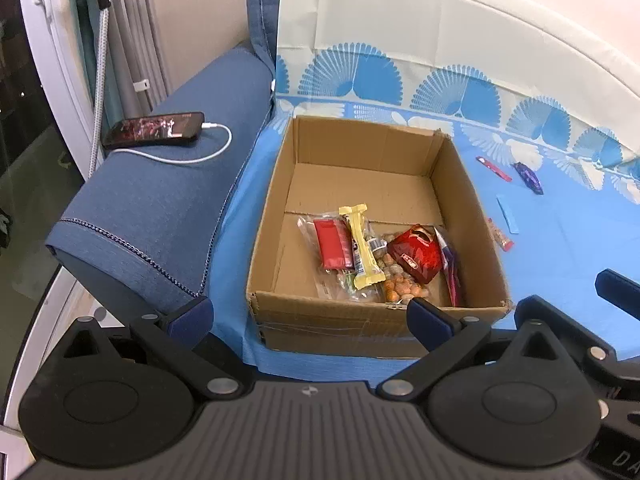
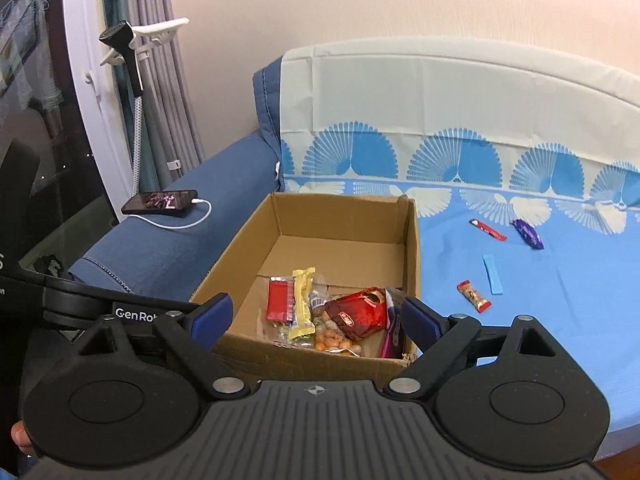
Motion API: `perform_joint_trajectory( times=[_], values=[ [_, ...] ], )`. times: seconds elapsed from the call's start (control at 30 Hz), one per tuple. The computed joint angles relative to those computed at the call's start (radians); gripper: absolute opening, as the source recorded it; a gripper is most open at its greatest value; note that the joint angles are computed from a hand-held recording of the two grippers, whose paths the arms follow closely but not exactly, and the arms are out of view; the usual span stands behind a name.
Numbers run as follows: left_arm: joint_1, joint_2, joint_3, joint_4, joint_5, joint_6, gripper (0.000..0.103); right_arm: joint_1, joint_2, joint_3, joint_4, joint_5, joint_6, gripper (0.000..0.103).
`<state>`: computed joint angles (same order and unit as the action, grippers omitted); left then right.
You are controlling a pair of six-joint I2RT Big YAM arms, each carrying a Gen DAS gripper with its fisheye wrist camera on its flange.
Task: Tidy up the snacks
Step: 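Withdraw both tools from the box and move toward the remaining snacks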
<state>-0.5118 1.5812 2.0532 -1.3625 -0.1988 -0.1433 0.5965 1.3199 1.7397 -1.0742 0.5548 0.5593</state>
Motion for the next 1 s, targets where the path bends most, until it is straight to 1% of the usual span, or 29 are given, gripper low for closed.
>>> perform_joint_trajectory(
  times=[0.27, 0.43, 1.0],
  values=[
    [-0.004, -0.033, -0.027, 0.016, -0.008, 0.0, 0.103, 0.03, -0.019, -0.014, 0.012, 0.032, -0.018, 0.093],
    [-0.007, -0.043, -0.036, 0.023, -0.012, 0.003, 0.103, 0.039, -0.025, -0.019, 0.016, 0.046, -0.011, 0.093],
    [-0.006, -0.038, -0.033, 0.011, -0.013, 0.003, 0.103, 0.038, -0.026, -0.029, 0.022, 0.035, -0.007, 0.093]
  ],
)
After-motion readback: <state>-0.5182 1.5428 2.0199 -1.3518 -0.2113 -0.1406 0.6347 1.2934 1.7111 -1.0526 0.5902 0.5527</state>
